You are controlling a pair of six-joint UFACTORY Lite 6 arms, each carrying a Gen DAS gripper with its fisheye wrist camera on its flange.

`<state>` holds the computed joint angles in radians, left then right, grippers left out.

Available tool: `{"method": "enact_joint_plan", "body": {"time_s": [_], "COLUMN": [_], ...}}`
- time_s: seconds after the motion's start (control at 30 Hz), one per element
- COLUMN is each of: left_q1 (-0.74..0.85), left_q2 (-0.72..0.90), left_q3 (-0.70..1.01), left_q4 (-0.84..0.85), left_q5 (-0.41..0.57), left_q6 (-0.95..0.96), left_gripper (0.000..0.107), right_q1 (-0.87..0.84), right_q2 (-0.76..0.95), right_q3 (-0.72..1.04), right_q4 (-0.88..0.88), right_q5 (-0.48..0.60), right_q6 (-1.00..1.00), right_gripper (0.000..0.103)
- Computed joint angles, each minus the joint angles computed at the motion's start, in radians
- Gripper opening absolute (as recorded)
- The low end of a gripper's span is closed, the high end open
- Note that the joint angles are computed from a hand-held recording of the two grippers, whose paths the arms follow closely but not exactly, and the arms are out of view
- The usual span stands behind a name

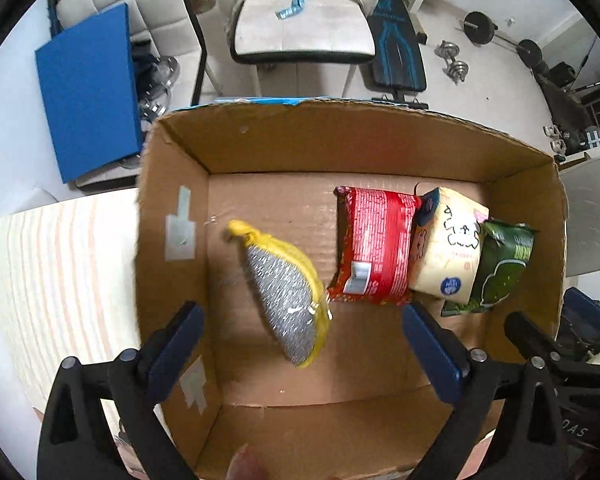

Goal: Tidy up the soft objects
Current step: 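Lower the sponge and green bag into the box and release both, then grasp the blue tissue pack with the left gripper while the right grasps the black packet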

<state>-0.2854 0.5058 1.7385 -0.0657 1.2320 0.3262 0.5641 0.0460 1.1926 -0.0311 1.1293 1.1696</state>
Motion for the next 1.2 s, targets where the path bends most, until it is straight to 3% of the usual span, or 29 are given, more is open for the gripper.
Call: {"method": "enact_joint_plan", "body": {"time_s": [0.33, 0.67, 0.87, 1.0, 1.2], "left_q1": [0.069, 0.111, 0.192, 0.302, 0.411], "left_q2": [-0.287, -0.534, -0.842, -0.914, -0.8], "left_q3": [-0.245, -0.28, -0.563, -0.821, -1.038], "left_q4": [-0.012, -0.04, 0.057, 0.129, 0.175], "left_q5": [-0.056, 0.06, 0.004, -0.061, -0.215], "left_q6": [0.081, 0.11, 0.178, 0.225, 0.225], "left_gripper": [0.101, 0.101, 0.101, 0.101, 0.101], "right_q1": [0.246, 0.491, 0.766, 0.861, 0.853], "right_q2": [-0.056, -0.068, -0.141, -0.167, -0.127], "right_q3": [-0.001, 0.187, 0.162, 0.01, -0.247], "right_q4": [-0.06, -0.198, -0.292, -0.18, 0.001], "right_q5": [0.032, 0.227, 0.257, 0.145, -0.146], "right_q6": [0.276, 0.523, 0.717, 0.701, 0.541], "right_gripper": [0.103, 0.103, 0.103, 0.103, 0.103]}}
